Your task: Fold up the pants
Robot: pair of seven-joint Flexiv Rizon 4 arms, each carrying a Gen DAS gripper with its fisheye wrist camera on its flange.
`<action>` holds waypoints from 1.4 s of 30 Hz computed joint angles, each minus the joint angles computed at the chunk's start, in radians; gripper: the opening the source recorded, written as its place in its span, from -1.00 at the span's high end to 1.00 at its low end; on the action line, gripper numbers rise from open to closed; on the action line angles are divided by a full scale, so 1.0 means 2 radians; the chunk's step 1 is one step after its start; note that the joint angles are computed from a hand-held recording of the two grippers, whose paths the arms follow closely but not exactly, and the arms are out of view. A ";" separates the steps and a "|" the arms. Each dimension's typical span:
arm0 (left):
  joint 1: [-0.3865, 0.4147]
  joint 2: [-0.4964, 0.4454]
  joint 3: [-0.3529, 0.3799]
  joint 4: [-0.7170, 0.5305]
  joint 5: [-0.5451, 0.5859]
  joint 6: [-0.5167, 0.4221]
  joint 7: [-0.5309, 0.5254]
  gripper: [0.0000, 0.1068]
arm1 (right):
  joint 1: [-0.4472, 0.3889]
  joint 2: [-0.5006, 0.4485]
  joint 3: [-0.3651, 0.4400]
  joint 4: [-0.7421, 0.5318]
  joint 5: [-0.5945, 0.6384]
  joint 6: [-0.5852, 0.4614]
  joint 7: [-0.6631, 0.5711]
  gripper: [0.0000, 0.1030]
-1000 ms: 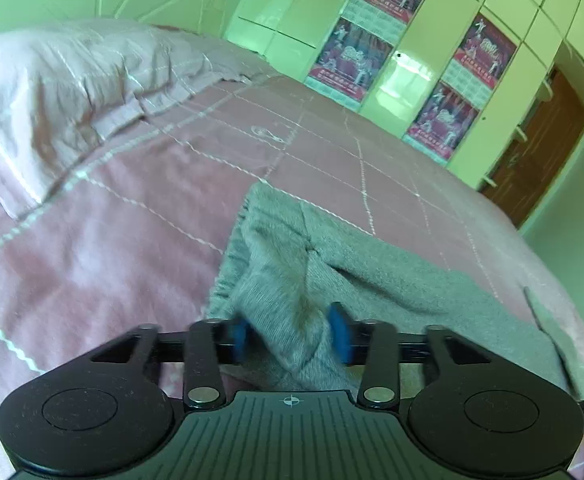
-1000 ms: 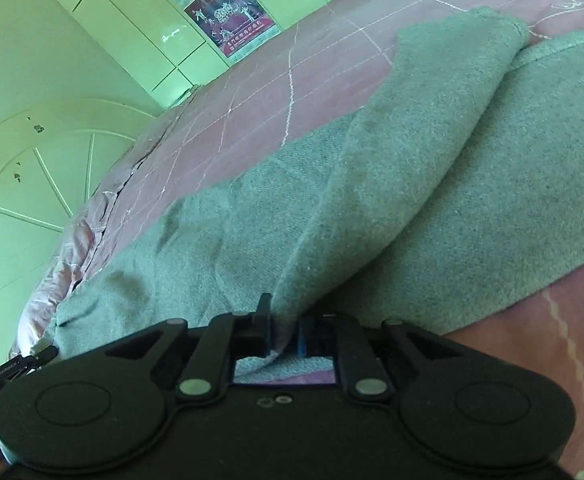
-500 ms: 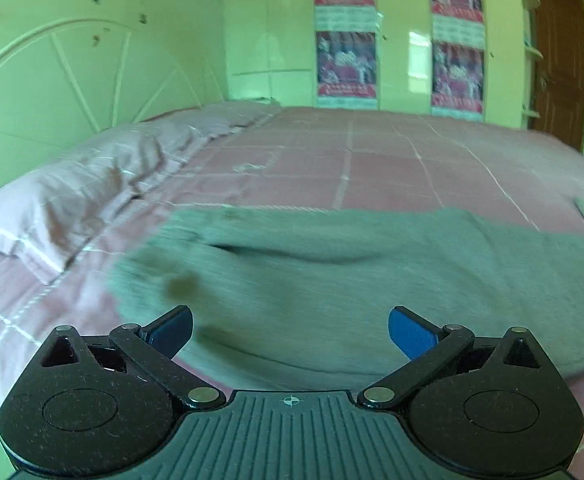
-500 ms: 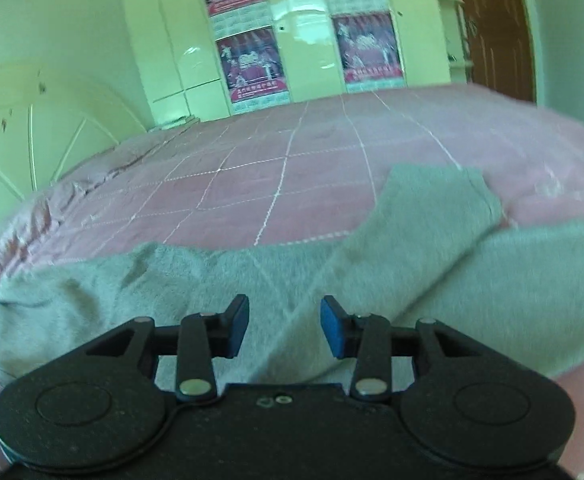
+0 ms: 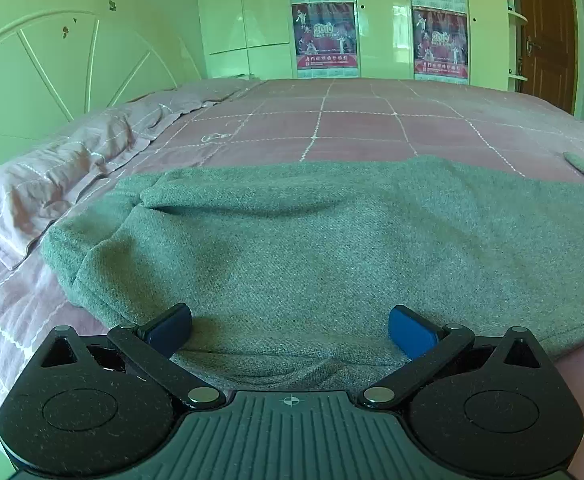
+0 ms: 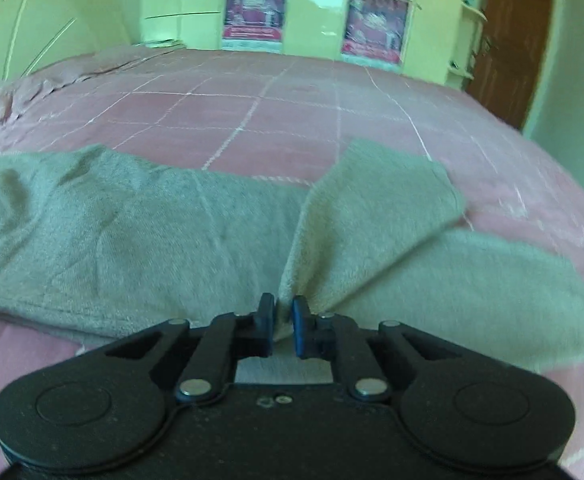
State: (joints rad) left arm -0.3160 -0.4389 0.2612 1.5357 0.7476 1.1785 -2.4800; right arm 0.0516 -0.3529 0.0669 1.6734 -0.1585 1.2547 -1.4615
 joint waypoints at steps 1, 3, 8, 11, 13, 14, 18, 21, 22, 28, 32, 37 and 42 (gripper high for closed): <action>0.002 -0.001 -0.001 0.000 -0.002 0.001 0.001 -0.93 | -0.006 0.002 0.005 0.001 0.016 -0.002 0.006 0.95; 0.005 -0.002 -0.002 -0.002 -0.006 0.003 0.005 -0.93 | -0.005 0.002 0.002 0.003 0.018 0.010 0.013 0.79; 0.006 -0.006 0.000 -0.005 -0.009 0.004 0.009 -0.93 | 0.008 -0.025 -0.012 -0.035 -0.004 0.038 0.017 0.61; 0.007 -0.007 0.000 -0.004 -0.014 0.007 0.011 -0.93 | 0.030 -0.053 -0.043 -0.066 -0.053 0.038 0.031 0.58; 0.008 -0.008 0.001 -0.004 -0.016 0.009 0.013 -0.93 | 0.045 -0.077 -0.066 -0.094 -0.090 0.027 0.043 0.54; 0.009 -0.008 0.001 -0.004 -0.019 0.010 0.015 -0.93 | 0.042 -0.091 -0.062 -0.115 -0.098 0.005 0.033 0.53; 0.014 -0.010 0.000 -0.002 -0.031 0.019 0.025 -0.93 | 0.021 -0.113 -0.046 -0.162 -0.088 -0.039 0.009 1.00; 0.012 -0.012 0.004 -0.002 -0.035 0.021 0.026 -0.93 | 0.004 -0.085 -0.051 -0.129 -0.053 -0.002 0.059 1.00; 0.011 -0.012 0.006 -0.002 -0.035 0.022 0.026 -0.93 | -0.006 -0.074 -0.046 -0.115 -0.041 0.001 0.068 1.00; 0.004 -0.015 0.013 -0.006 -0.034 0.020 0.022 -0.93 | -0.058 -0.045 -0.005 -0.063 0.035 0.012 0.055 0.69; 0.006 -0.015 0.012 -0.005 -0.038 0.022 0.024 -0.93 | -0.052 -0.059 -0.018 -0.085 0.036 0.039 0.073 0.36; 0.006 -0.016 0.012 -0.005 -0.040 0.023 0.026 -0.93 | -0.079 -0.109 -0.003 -0.185 0.074 -0.022 0.119 0.15; 0.006 -0.017 0.014 -0.007 -0.041 0.022 0.028 -0.93 | -0.135 -0.161 0.054 -0.281 0.168 -0.087 0.106 0.21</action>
